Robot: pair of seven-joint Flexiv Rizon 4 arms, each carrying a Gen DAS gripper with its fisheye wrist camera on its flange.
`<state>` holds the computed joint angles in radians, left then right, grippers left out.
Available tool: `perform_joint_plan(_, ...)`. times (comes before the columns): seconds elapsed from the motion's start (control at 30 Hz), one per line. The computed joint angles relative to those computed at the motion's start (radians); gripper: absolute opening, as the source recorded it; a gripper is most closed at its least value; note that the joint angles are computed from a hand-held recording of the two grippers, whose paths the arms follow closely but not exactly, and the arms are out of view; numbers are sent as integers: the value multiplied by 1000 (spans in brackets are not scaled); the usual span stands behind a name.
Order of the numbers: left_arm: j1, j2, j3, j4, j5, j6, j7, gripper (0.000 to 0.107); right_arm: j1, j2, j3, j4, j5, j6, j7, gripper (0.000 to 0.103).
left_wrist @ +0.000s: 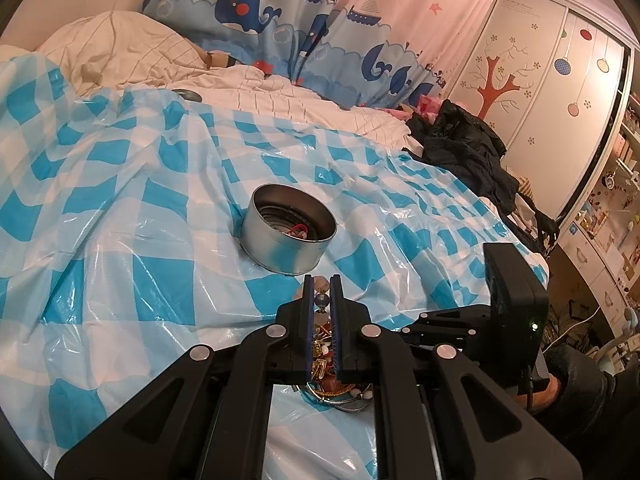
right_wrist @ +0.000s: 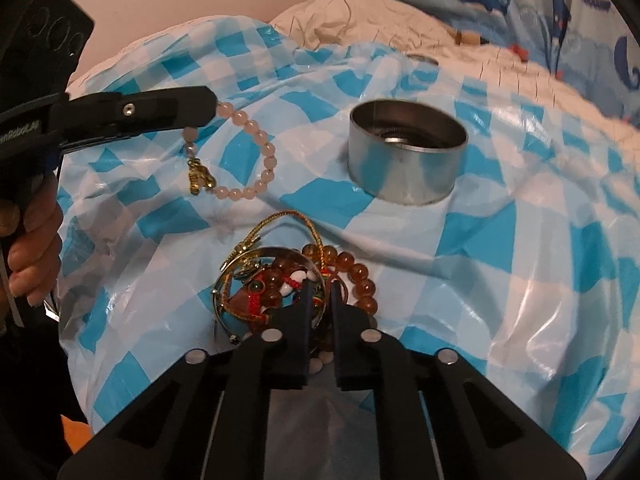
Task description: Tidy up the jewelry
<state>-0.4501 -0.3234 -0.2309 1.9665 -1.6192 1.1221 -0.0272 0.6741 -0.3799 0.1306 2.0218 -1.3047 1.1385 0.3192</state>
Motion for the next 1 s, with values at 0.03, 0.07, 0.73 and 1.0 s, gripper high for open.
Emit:
perform_joint_plan(0.03,0,0,0,0,0,0,0,6,-1,8,-10,4,-36,14,32,6)
perform_joint_plan(0.07,0,0,0,0,-1,1,0,6,-3,12,-10,4,-51,12,44,6)
perform_joint_plan(0.73,-4,-5,-3,0,-2,6,2,6,-40,16,17,36,107,128,-77,20)
perform_joint_plan(1.0,-9,-6,-3,1,-4,14,4,6,1,25,1,33,114,70,-111,6)
